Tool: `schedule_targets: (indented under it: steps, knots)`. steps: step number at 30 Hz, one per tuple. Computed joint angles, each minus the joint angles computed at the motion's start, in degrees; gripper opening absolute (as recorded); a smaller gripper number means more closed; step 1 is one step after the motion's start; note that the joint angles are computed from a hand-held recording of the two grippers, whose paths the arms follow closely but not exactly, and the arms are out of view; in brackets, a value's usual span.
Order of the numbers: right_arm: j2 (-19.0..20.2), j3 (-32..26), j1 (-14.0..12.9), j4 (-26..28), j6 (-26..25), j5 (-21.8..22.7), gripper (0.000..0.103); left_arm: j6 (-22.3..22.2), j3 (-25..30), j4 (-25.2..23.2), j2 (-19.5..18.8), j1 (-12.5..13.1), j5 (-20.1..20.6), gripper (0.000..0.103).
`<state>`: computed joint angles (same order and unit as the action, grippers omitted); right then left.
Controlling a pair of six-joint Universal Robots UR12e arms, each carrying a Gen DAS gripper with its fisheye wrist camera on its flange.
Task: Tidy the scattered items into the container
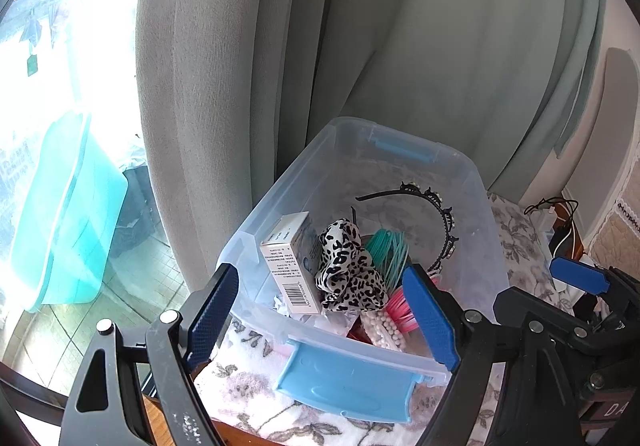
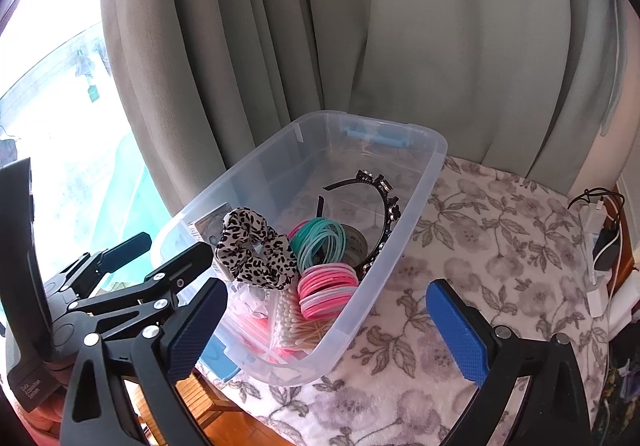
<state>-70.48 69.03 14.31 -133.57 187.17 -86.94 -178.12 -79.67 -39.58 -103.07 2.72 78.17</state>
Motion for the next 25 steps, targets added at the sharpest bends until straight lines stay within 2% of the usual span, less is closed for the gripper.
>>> schedule_targets:
  steps: [12, 25]
  knots:
    - [0.0, -0.4, 0.6, 1.2, 0.1, -1.3, 0.101, -0.2, 0.2, -1.7, 0.1, 0.2, -0.1, 0.085]
    - [0.1, -0.8, 1.0, 1.7, -0.1, -2.0, 0.101, -0.7, 0.1, -1.0, 0.0, 0.4, 0.2, 0.085]
